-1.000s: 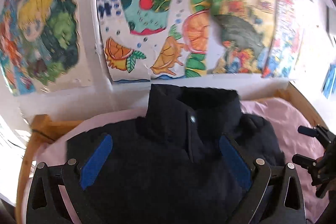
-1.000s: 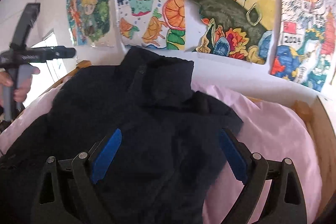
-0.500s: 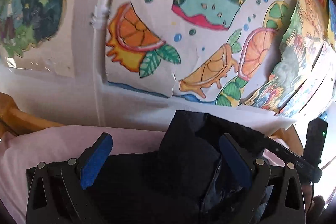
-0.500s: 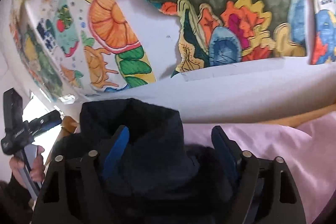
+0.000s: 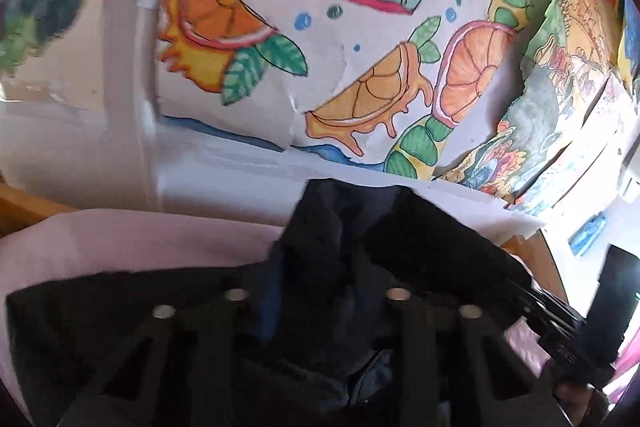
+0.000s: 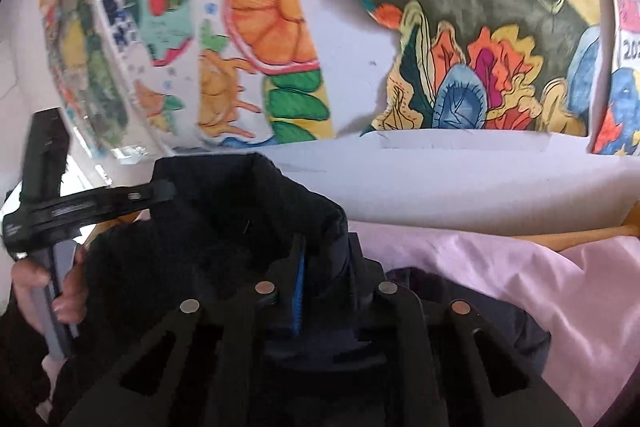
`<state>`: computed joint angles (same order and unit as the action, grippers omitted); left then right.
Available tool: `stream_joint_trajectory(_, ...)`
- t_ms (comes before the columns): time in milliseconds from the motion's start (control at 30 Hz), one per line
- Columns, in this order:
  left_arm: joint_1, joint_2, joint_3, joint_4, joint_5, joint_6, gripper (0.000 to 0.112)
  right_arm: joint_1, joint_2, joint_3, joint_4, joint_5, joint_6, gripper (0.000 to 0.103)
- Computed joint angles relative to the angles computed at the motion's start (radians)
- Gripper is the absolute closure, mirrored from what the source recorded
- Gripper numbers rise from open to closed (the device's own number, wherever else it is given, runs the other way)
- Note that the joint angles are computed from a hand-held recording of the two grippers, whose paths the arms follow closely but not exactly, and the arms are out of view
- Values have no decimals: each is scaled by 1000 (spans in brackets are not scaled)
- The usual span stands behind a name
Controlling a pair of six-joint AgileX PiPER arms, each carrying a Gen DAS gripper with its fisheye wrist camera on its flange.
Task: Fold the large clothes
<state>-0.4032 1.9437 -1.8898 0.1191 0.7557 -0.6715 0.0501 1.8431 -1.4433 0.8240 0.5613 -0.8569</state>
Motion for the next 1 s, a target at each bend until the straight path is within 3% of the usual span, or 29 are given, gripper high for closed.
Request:
stream_joint_trajectory(100, -42, -94, 118, 77, -53, -90, 100, 1, -100, 124, 65, -22, -100, 89)
stream_joint_trajectory(167, -107, -186, 215, 205, -66, -200, 102, -8, -169, 200, 101, -20, -170, 89)
stream_joint_trajectory(300, -279, -347, 363, 472, -1, -416, 103, -174, -281, 286, 244, 117, -436, 90)
stream_joint_trajectory(467, -472, -527, 522, 644, 119, -573, 104, -358, -434, 433, 344, 278, -677, 94)
stream_joint_trajectory(567, -616, -572, 582, 755, 215, -704, 104, -474, -525, 544, 389, 356, -825, 96)
stream_joint_trajectory(733, -771, -593, 706, 892, 293, -877, 105, -631, -592, 681, 446, 467, -1032, 96)
stream_joint_trajectory(867, -794, -596, 803, 916, 282, -994, 105, -678, -585, 768, 461, 479, -1142, 96)
stream_joint_trajectory(1000, -803, -593, 926, 972, 243, -1141, 105, -669, -563, 824, 459, 439, -1207, 96)
